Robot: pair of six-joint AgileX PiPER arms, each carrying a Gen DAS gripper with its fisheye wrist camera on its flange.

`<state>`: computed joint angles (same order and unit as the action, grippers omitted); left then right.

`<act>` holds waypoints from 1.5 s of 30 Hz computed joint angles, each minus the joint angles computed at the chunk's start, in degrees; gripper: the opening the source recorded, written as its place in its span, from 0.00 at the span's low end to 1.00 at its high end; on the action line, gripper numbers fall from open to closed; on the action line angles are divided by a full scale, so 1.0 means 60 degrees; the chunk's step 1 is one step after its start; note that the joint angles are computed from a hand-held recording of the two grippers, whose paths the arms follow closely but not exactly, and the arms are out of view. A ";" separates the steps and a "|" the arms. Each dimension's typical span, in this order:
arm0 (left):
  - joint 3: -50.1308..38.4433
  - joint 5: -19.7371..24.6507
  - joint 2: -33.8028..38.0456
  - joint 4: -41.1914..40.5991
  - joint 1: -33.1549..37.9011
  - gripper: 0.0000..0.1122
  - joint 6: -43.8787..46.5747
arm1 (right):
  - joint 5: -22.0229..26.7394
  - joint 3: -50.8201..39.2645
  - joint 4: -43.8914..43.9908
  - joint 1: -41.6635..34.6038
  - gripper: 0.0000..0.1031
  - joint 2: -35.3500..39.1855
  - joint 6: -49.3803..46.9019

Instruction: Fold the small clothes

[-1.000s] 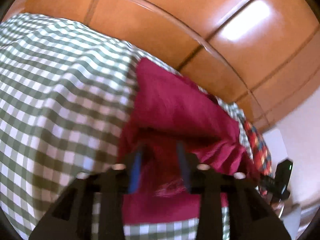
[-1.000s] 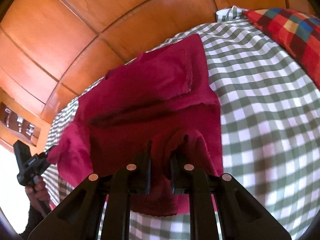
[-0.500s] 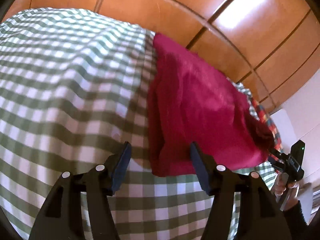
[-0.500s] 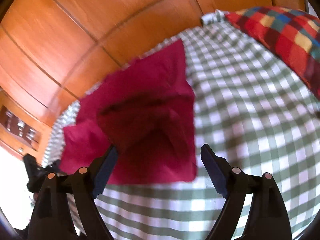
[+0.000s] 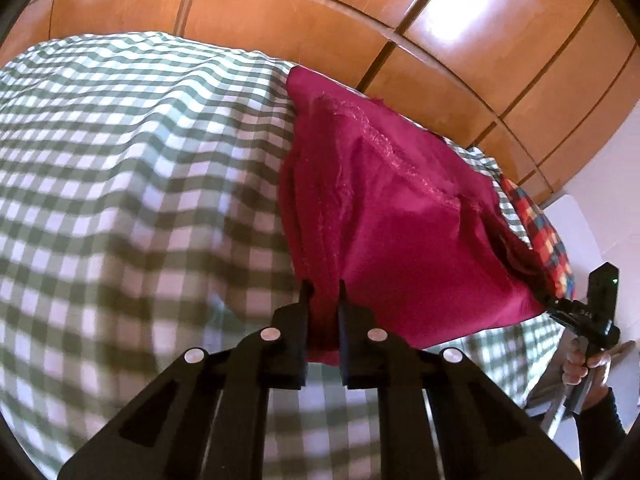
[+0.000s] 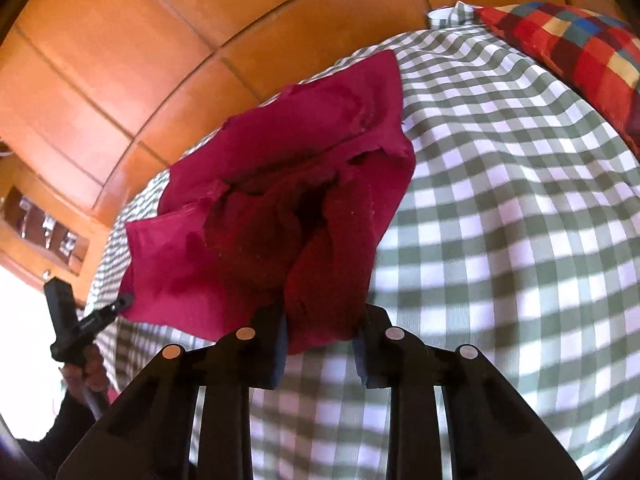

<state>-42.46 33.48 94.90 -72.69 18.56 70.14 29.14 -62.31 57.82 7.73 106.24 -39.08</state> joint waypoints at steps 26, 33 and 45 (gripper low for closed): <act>-0.0112 0.1023 0.0273 0.0183 0.1349 0.50 0.0954 | 0.1821 0.0109 -0.3401 -0.0708 0.83 -0.1790 0.0663; -0.0584 0.1140 0.0890 -0.0013 0.0961 0.33 0.0599 | 0.1173 -0.0399 -0.5062 0.0632 0.87 -0.1125 0.1478; -0.0772 0.1140 0.1008 -0.0262 0.0970 0.37 0.0346 | 0.1316 -0.1904 -0.2647 -0.0446 0.87 -0.0022 0.1346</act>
